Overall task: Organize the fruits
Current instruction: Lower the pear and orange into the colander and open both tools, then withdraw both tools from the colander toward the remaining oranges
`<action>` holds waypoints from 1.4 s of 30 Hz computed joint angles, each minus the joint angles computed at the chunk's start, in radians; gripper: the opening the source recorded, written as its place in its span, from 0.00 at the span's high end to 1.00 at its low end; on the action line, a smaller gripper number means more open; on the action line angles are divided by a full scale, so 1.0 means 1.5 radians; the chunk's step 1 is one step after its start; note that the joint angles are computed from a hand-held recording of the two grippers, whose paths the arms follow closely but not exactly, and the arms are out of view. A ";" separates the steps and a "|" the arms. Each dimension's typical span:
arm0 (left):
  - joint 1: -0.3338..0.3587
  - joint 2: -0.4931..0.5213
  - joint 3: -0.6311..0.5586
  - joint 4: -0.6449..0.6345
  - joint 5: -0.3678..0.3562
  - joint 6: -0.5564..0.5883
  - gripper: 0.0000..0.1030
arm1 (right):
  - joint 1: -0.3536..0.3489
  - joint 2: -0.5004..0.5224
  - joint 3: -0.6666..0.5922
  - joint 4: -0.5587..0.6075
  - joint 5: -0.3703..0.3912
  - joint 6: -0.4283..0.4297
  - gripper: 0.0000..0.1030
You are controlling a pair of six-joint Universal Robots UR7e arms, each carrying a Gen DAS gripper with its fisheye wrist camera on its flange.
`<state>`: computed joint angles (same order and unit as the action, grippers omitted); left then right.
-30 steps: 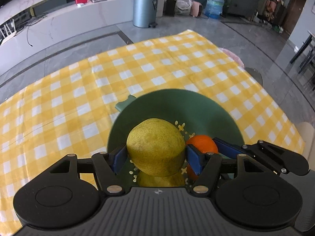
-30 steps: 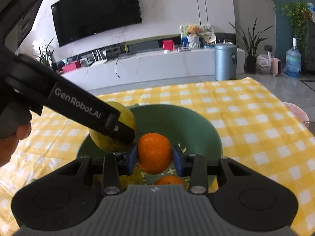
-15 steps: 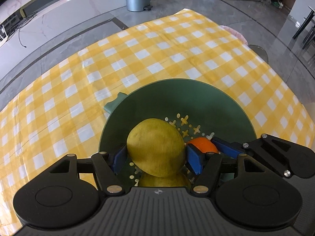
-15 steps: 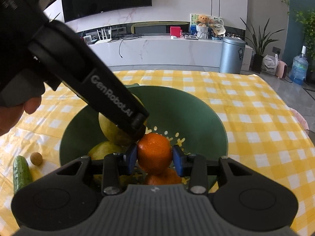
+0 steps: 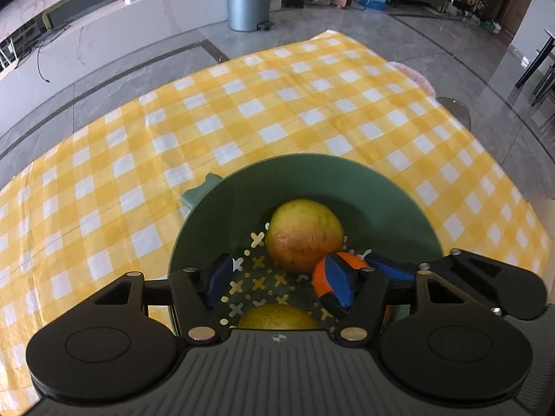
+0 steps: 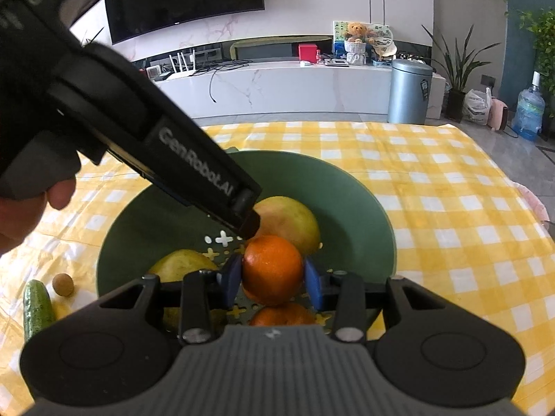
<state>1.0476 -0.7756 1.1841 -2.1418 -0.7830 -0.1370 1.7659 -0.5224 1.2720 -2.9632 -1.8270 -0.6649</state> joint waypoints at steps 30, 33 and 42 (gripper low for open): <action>-0.137 -0.283 0.391 -0.228 0.124 -0.043 0.25 | 0.021 -0.114 0.219 -0.251 0.055 0.115 0.37; -0.150 -0.308 0.445 -0.263 0.154 -0.050 0.25 | 0.025 -0.133 0.246 -0.235 0.049 0.175 0.37; -0.156 -0.377 0.559 -0.311 0.095 -0.048 0.26 | 0.045 -0.178 0.344 -0.190 0.042 0.216 0.39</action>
<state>0.8128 -1.3406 2.0228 -2.6077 -0.6411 -0.2086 1.8338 -0.7895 1.7883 -3.2481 -1.7636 -0.3408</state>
